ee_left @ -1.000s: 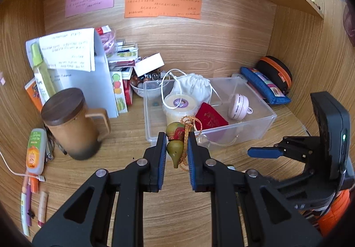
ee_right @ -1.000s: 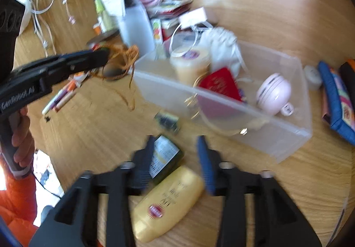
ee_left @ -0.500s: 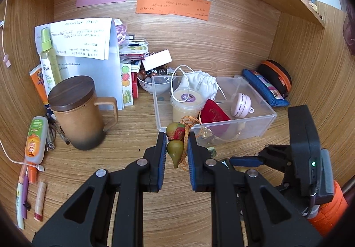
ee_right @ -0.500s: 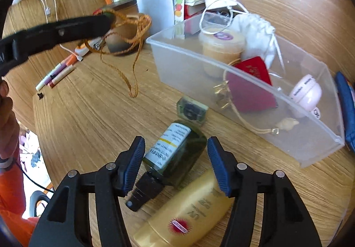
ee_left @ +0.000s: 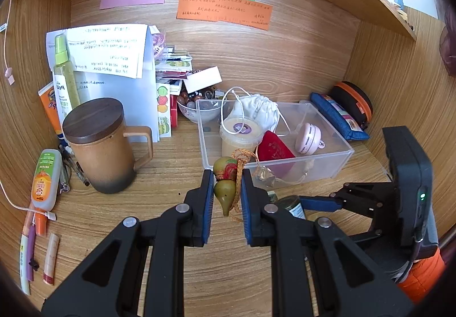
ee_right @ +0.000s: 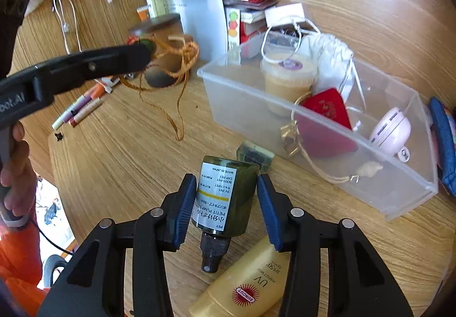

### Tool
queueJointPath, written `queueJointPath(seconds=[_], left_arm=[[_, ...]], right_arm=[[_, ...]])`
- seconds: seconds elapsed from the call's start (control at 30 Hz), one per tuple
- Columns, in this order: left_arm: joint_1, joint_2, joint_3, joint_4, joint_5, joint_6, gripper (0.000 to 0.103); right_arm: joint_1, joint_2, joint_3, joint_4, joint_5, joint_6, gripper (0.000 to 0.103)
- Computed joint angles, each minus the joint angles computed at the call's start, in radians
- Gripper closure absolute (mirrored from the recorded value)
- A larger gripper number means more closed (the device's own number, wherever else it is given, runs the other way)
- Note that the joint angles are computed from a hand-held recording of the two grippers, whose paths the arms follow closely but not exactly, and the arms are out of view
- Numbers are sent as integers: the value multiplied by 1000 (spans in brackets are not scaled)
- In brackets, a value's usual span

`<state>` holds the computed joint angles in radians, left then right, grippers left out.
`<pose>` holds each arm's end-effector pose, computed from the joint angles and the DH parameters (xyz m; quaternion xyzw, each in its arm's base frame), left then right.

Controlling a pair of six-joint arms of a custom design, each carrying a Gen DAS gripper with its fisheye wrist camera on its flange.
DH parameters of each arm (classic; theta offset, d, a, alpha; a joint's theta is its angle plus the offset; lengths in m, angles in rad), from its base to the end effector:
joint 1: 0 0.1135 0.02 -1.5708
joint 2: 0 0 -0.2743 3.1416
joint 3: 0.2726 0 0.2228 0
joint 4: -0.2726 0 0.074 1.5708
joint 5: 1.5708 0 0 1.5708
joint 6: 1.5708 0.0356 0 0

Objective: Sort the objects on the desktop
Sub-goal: 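Grasp the dark green bottle with the right gripper and lift it, then carry the gourd charm and green bottle with both grippers over the bin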

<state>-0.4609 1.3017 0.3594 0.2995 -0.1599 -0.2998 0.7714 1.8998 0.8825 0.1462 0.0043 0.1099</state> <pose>0.1898 -0.0879 0.1742 0.0361 0.8914 -0.0993 0.4407 0.2460 0.2390 0.1382 -0.3044 0.8887 0.1444 0.3109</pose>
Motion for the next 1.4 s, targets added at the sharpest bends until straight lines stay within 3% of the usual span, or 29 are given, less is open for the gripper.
queueJointPath(seconds=[0.47,0.83,1.4], left_arm=[[-19,-3,41,-30,-10,-7,86],[-50,12,108,-67,-30,6,86],[-12,122,242,-85,1,63,86]], right_arm=[[-33,-144,-93,86,-13,35,64],[-74,-277,-102,61,-2,15,64],[-204,-265,-20,72,-54,23,64]])
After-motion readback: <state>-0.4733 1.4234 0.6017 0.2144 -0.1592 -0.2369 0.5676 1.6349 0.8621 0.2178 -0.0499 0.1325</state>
